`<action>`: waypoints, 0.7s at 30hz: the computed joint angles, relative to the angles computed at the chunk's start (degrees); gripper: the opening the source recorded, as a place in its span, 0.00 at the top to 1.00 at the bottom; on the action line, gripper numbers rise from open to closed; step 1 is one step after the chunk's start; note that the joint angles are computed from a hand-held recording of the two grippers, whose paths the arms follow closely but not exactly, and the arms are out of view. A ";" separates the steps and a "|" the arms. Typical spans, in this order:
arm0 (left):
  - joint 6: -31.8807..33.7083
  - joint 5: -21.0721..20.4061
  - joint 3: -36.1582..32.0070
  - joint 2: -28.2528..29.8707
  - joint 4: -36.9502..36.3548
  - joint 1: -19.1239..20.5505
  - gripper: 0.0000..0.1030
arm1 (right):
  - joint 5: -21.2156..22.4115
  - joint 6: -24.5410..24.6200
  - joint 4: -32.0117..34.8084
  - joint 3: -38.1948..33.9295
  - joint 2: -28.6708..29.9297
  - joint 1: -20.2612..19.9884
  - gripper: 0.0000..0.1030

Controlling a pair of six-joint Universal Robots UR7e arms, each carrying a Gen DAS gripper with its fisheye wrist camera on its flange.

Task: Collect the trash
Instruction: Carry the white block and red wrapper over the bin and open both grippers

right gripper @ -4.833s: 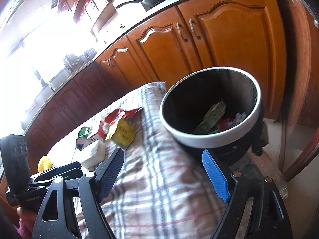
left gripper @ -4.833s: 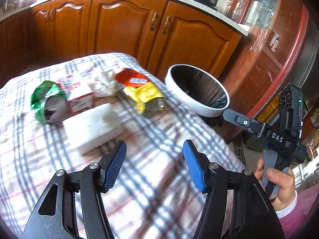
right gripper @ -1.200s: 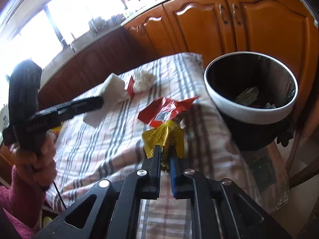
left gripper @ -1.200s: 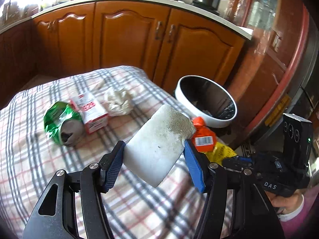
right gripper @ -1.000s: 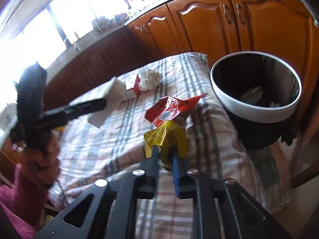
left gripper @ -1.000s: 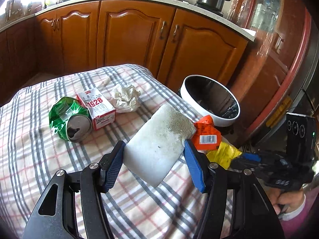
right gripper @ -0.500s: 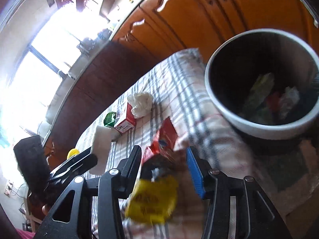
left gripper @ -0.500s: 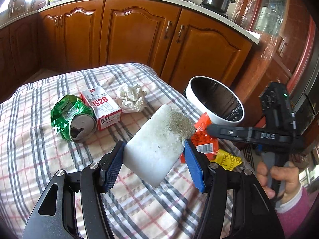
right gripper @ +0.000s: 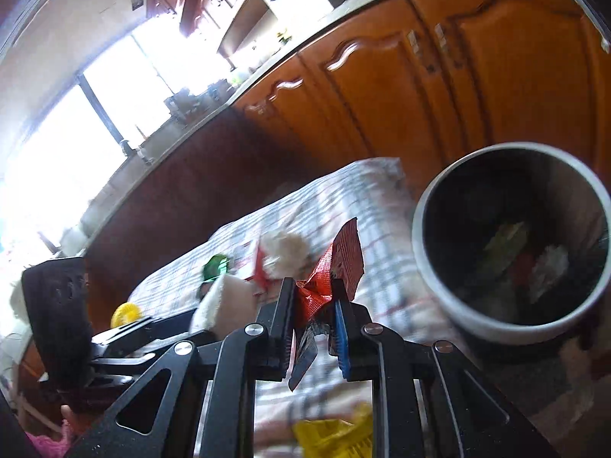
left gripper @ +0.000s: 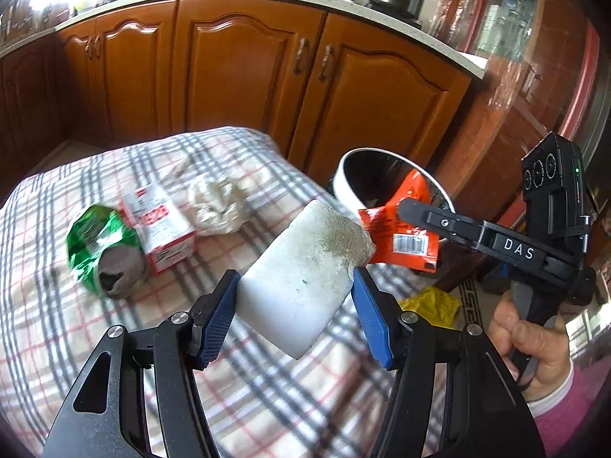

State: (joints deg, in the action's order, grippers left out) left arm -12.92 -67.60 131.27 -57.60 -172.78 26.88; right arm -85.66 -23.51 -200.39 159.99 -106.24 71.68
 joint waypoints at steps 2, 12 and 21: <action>0.14 -0.37 -1.10 1.33 0.05 -0.55 0.42 | 0.73 -0.41 1.53 0.46 -3.48 -2.10 0.82; 2.96 -1.75 -9.06 9.40 1.46 -2.56 0.42 | 3.82 -3.35 10.39 -0.57 -17.09 -14.54 0.82; 5.63 -2.43 -18.38 17.12 4.68 -2.68 0.42 | 3.72 -4.44 11.54 -3.41 -17.09 -17.90 0.82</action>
